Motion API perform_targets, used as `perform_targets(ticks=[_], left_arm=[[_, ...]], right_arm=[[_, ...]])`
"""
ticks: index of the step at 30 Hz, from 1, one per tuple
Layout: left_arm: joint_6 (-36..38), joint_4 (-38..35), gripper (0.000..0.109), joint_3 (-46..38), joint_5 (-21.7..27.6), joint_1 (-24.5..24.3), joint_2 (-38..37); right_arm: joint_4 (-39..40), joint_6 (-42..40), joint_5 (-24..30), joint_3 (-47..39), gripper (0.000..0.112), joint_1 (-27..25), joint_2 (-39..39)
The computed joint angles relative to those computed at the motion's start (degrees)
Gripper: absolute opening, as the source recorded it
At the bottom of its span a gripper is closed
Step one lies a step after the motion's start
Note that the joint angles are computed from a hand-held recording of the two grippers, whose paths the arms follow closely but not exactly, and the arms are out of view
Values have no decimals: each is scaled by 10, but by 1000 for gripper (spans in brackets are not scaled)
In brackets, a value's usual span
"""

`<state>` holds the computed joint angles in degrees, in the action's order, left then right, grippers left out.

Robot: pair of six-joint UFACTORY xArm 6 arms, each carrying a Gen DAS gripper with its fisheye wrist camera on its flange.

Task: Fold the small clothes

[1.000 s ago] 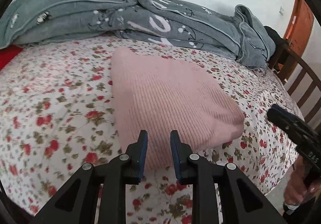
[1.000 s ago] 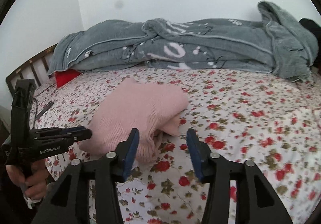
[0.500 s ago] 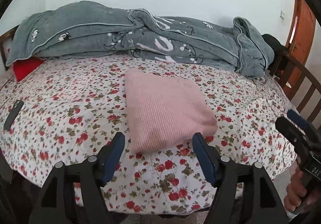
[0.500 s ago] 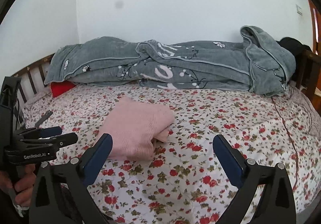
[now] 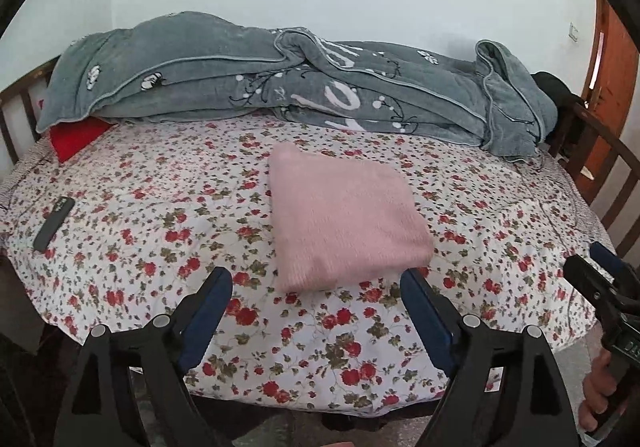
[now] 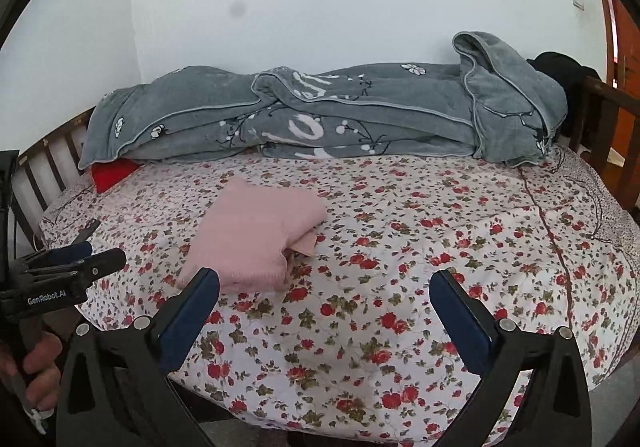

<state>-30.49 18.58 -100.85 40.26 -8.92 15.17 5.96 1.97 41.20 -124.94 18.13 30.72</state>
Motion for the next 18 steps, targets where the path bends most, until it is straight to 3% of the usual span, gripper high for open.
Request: perform_targets(ticks=[18], left_arm=[[-14,24,86,-5,20,-9,-4]], right_arm=[[-3,0,1,16,103,0,-17]])
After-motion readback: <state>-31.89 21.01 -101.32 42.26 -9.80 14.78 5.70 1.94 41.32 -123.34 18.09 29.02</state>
